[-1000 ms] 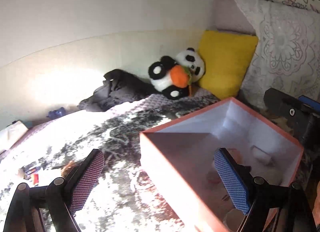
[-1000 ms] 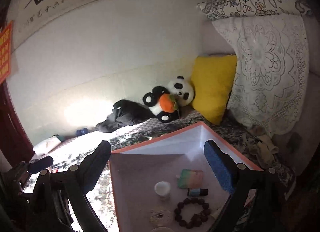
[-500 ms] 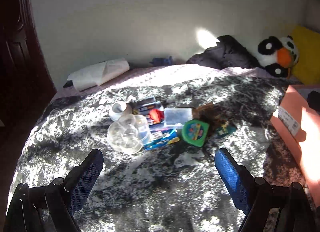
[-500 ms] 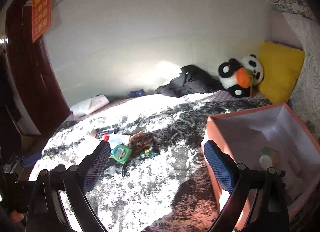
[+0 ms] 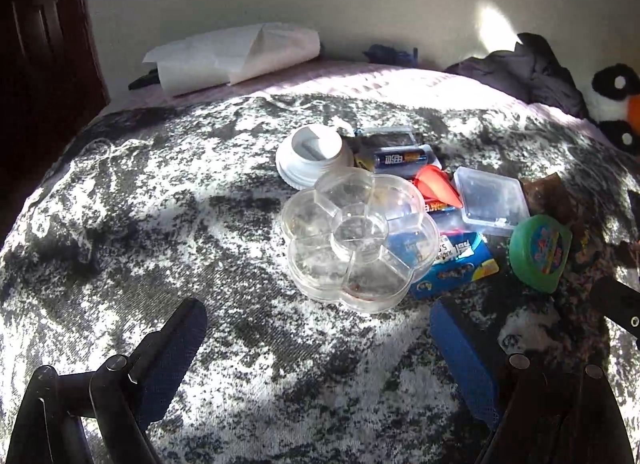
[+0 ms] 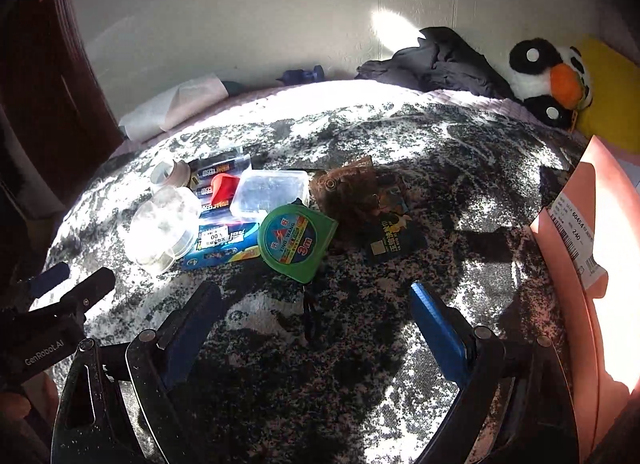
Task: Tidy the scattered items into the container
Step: 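Move both tools back toward the remaining items, then grasp the clear flower-shaped container with the left tool while the right tool grasps the green tape measure, then carry the clear container and tape measure with both tools over the pink box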
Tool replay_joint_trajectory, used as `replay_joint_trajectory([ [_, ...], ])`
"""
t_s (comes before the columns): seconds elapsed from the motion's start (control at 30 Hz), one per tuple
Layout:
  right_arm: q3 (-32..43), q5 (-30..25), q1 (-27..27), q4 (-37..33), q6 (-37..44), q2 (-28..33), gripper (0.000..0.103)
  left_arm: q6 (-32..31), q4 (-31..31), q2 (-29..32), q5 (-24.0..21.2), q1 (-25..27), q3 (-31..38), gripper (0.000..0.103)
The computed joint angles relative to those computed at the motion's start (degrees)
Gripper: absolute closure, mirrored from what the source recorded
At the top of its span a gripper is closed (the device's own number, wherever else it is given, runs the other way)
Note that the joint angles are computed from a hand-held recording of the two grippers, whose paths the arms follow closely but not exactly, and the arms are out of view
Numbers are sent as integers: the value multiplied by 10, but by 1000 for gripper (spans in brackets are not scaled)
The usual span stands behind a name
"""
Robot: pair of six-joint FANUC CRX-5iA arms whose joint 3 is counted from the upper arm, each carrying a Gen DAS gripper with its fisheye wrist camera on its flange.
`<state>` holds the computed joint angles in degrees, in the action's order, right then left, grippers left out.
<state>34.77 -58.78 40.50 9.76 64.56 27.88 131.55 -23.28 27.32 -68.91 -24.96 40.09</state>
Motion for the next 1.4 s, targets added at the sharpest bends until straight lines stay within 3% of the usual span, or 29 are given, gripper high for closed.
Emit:
replay_joint_trajectory([
  [0.23, 84, -36, -5, 8, 19, 75, 6, -60, 56, 65, 25, 23, 55, 9],
  [0.5, 177, -81, -17, -13, 45, 141, 6, -53, 81, 102, 50, 42, 76, 6],
  [0.53, 183, -80, -19, -22, 46, 144, 8, -52, 76, 102, 49, 40, 79, 6],
  [0.57, 185, -74, -22, -37, 52, 144, 26, -52, 76, 97, 60, 41, 72, 6],
  [0.6, 193, -77, -23, -48, 63, 147, 35, -52, 80, 87, 79, 43, 55, 6],
  [0.63, 186, -74, -18, -30, 64, 146, 36, -46, 76, 80, 87, 43, 46, 6],
  [0.73, 149, -50, -12, -15, 67, 127, 37, -29, 53, 67, 78, 39, 38, 6],
  [0.97, 99, -58, -13, -55, 73, 69, 37, -9, -5, 20, 30, 8, 38, 6],
  [1.23, -21, -8, 1, -72, 90, -67, 37, 22, -79, -45, -29, -68, 34, 6],
  [1.4, -108, 20, 5, -79, 113, -163, 37, 36, -102, -52, -65, -113, 63, 6],
])
